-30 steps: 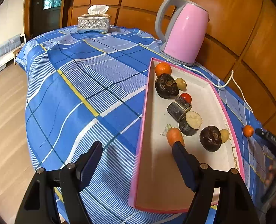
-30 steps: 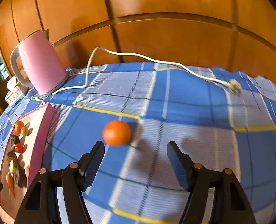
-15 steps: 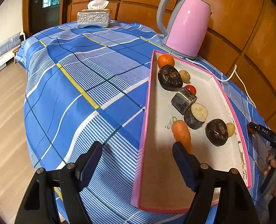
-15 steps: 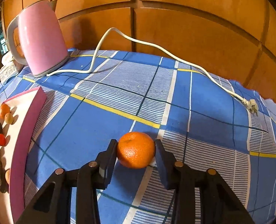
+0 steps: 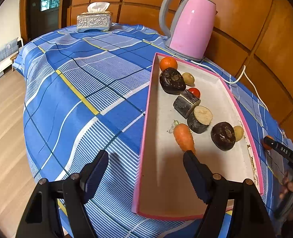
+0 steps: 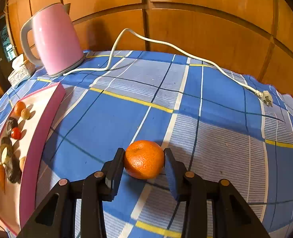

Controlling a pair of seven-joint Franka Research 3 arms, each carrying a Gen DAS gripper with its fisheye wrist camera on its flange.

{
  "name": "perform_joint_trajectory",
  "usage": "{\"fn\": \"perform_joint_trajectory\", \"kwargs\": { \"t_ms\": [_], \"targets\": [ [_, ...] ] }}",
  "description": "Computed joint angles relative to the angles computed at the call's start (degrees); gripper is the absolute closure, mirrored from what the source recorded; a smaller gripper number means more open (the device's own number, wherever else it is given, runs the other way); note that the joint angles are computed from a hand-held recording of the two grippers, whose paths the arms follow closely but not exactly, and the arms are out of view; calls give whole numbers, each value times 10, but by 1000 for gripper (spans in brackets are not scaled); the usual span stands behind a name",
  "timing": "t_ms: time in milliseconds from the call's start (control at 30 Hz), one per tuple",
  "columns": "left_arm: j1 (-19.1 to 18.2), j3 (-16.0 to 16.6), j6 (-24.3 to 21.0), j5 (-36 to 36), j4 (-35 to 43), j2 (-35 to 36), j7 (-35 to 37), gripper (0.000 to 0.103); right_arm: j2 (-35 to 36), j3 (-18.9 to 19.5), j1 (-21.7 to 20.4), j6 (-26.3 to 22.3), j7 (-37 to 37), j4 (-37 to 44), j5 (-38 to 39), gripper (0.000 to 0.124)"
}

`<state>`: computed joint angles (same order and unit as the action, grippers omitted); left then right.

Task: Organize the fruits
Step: 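Reach the right tool to the orange and grasp it, then carry the orange into the tray and open the right tool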

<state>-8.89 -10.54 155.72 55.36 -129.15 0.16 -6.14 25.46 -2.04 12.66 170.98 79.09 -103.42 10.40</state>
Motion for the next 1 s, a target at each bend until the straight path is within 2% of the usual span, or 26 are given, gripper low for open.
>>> {"fn": "perform_joint_trajectory", "kwargs": {
  "t_ms": [200, 400, 533, 667, 833, 1000],
  "targets": [
    [0, -1, 1, 4, -2, -4, -2, 25, -27, 45, -31, 10, -51, -38, 37, 84],
    [0, -2, 1, 7, -3, -6, -6, 24, -53, 99, -63, 16, -128, -67, 104, 84],
    [1, -2, 2, 8, -4, -8, -10, 24, -73, 149, -93, 8, -214, -79, 183, 84],
    [2, -3, 2, 15, -6, -11, -19, 24, -92, 182, -105, -15, -310, -82, 261, 84],
    [4, -3, 3, 15, -7, -10, -18, 24, -103, 193, -87, -47, -395, -71, 320, 84],
    [6, -2, 2, 27, -8, -12, -31, 24, -79, 161, -36, -74, -399, -31, 310, 84]
  ]
}}
